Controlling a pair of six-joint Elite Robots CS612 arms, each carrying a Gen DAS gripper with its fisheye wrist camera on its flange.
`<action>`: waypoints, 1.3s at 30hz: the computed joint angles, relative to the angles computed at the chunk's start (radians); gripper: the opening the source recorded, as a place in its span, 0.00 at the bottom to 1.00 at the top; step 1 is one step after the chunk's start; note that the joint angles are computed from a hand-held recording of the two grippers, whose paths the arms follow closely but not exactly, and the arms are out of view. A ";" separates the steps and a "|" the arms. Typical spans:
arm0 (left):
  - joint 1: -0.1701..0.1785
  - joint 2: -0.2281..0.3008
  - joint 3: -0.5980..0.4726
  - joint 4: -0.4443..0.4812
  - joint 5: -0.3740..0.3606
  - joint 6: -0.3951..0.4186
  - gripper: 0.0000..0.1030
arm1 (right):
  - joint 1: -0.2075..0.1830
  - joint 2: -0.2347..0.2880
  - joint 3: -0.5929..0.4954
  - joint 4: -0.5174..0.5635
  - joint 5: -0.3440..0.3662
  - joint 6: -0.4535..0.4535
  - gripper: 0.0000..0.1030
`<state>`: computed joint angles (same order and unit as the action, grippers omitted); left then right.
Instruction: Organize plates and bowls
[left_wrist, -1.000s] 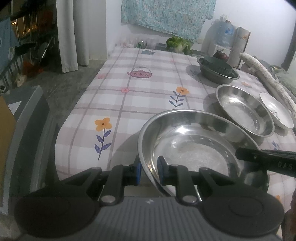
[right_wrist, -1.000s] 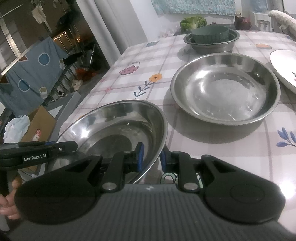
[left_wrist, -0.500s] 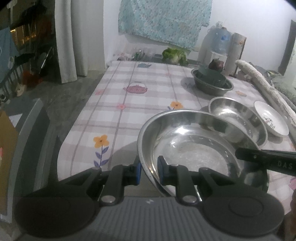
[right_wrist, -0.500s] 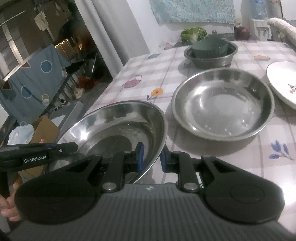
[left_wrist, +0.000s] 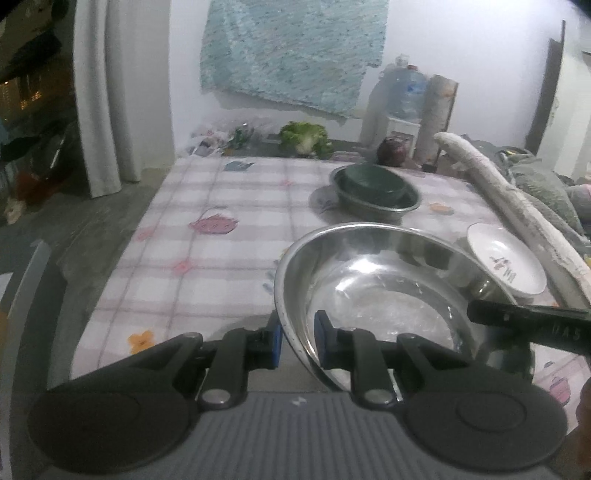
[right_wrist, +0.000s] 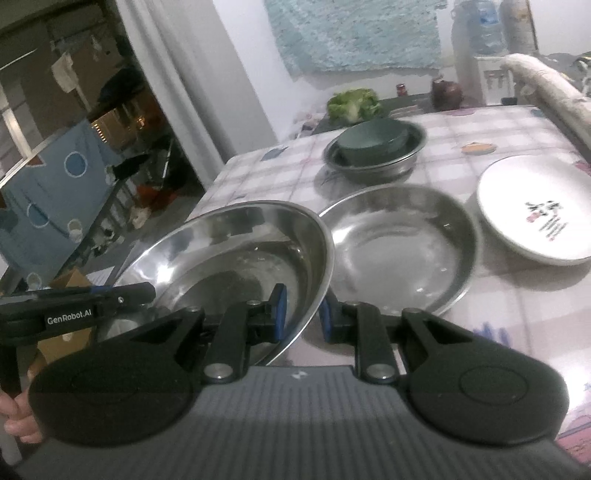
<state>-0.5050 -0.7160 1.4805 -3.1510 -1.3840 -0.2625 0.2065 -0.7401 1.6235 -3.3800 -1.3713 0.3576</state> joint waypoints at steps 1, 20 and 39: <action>-0.002 0.004 -0.009 0.002 -0.004 0.003 0.19 | -0.003 -0.002 0.003 -0.001 -0.006 0.002 0.18; -0.030 0.086 -0.184 0.116 -0.055 0.068 0.19 | -0.067 -0.002 0.022 0.008 -0.045 0.055 0.18; -0.031 0.151 -0.312 0.272 -0.062 0.074 0.19 | -0.091 0.035 -0.039 0.104 -0.033 0.060 0.19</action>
